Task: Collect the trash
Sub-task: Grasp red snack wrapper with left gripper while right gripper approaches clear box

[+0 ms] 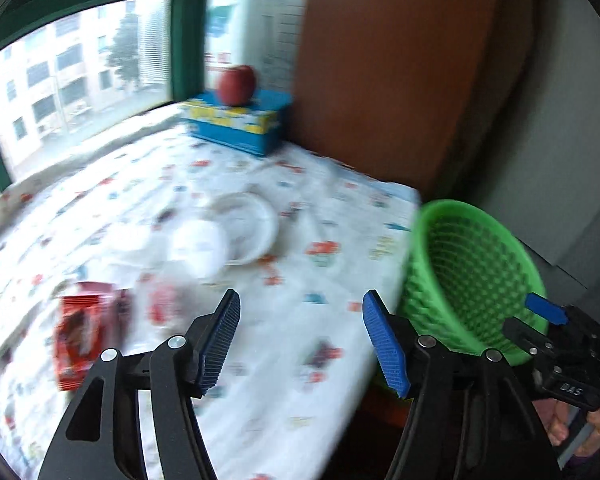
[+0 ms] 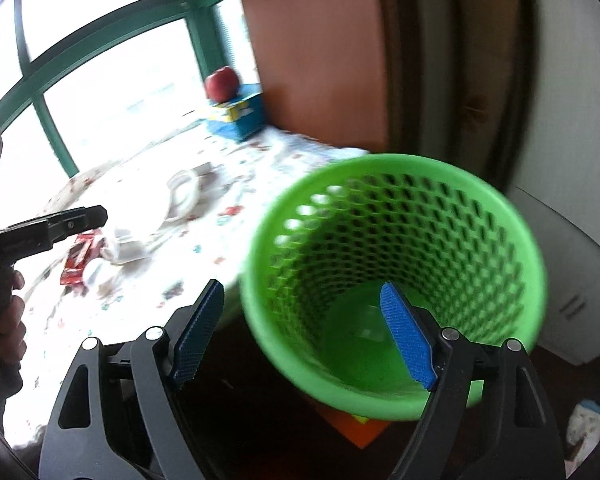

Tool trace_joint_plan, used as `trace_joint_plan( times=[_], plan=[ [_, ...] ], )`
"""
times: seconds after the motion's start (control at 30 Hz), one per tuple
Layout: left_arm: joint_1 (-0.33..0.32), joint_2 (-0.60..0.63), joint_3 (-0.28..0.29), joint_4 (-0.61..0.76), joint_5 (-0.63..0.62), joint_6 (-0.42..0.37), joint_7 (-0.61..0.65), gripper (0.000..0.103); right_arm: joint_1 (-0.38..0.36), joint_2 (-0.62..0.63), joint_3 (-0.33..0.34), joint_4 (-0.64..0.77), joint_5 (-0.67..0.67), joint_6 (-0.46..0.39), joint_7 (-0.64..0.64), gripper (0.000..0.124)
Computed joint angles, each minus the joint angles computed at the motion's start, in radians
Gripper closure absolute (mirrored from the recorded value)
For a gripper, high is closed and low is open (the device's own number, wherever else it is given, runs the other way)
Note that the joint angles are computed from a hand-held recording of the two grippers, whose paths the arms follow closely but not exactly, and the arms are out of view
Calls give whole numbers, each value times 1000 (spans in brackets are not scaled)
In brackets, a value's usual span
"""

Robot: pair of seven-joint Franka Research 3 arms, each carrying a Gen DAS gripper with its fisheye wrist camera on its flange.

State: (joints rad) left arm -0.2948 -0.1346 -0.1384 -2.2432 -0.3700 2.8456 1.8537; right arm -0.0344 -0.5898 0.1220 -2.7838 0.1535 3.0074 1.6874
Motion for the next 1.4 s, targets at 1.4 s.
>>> trace_joint_plan(
  times=[1.4],
  plan=[
    [358,240,9,124,188,-103,-130,43,336,629,-48,607,451,-116,-598,44]
  ],
)
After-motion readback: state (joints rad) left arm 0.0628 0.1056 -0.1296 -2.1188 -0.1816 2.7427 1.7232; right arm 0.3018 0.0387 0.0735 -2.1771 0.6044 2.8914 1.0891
